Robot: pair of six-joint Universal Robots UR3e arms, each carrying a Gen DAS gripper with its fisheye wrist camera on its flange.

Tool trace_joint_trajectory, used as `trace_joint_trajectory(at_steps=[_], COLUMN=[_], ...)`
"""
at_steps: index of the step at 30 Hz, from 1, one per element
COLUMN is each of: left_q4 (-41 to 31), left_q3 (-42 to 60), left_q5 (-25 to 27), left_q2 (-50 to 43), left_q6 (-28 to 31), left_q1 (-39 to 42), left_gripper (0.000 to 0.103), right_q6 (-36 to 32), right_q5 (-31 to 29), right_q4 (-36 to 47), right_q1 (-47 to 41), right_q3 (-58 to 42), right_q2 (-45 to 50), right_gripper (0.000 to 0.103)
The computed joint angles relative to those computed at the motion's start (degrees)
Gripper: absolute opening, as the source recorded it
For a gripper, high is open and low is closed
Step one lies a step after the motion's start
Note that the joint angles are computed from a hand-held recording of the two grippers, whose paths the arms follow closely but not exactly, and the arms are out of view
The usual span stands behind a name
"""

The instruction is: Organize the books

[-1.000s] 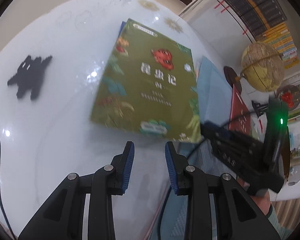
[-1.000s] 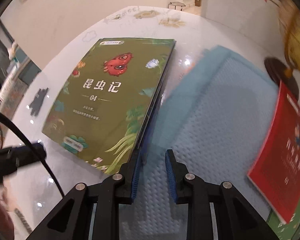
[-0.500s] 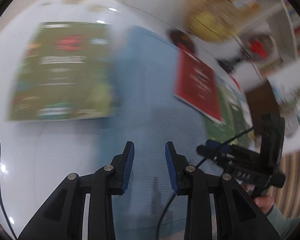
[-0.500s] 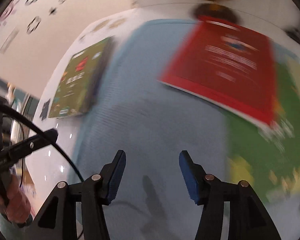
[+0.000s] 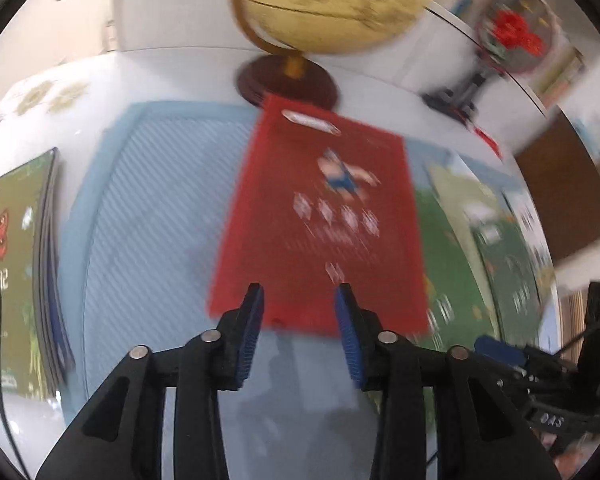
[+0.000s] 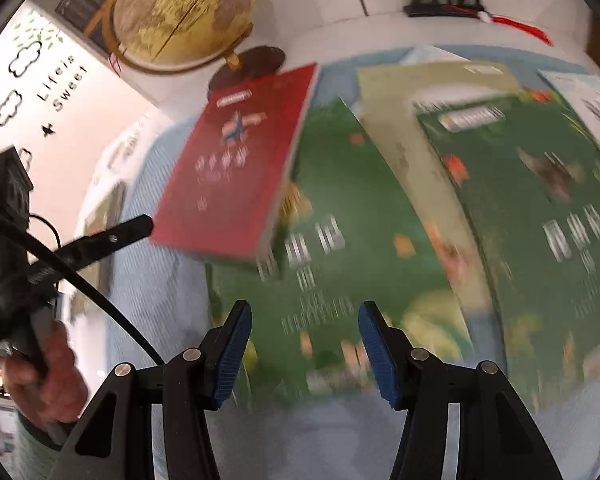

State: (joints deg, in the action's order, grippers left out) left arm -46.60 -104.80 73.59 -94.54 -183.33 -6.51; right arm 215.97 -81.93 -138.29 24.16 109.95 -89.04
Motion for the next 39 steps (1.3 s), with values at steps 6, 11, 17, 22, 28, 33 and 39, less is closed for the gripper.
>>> trace_joint_trajectory(at_steps=[6,11,17,22,28,33,39], left_q4=[1.5,2.7,3.6,3.1,-0.5,-1.4,10.7], left_q3=[5.5,4.2,-3.3,-12.0,-19.0,-23.1,-29.3], left_q5=[0.9,-0.6,-6.2,-9.3,-11.5,-12.3,-7.6], left_q2=[-8.2,-10.0,-3.8,4.6,12.7,17.3,19.1], left_q6=[-5.3,-6.7,-7.0,-8.7,-12.1,-15.0,-27.4], left_q1=[2.1,2.5,3.9,0.0,-10.0,-14.2,-15.8], left_gripper=[0.039,0.039,0.039,0.039,0.039,0.039,0.039], right_q6=[-6.6,-9.6,-13.8,-18.0,-23.0,-27.3,-30.0], right_q5=[4.4,6.2,8.2,9.2,6.2,7.0,8.5], right_q4=[-0.9,-1.1,-0.6,3.6,12.9,23.9,28.1], right_q1=[-2.6,-3.5,-6.1,-9.4,-10.2,-11.4,-14.3], right_q3=[-9.7,-14.7,-12.8,-4.3,7.0,14.3,19.2], right_q2=[10.7,16.5,15.1,5.4,-11.5,-24.4,-32.1], right_gripper=[0.049,0.035,0.035,0.035,0.036,0.037,0.036])
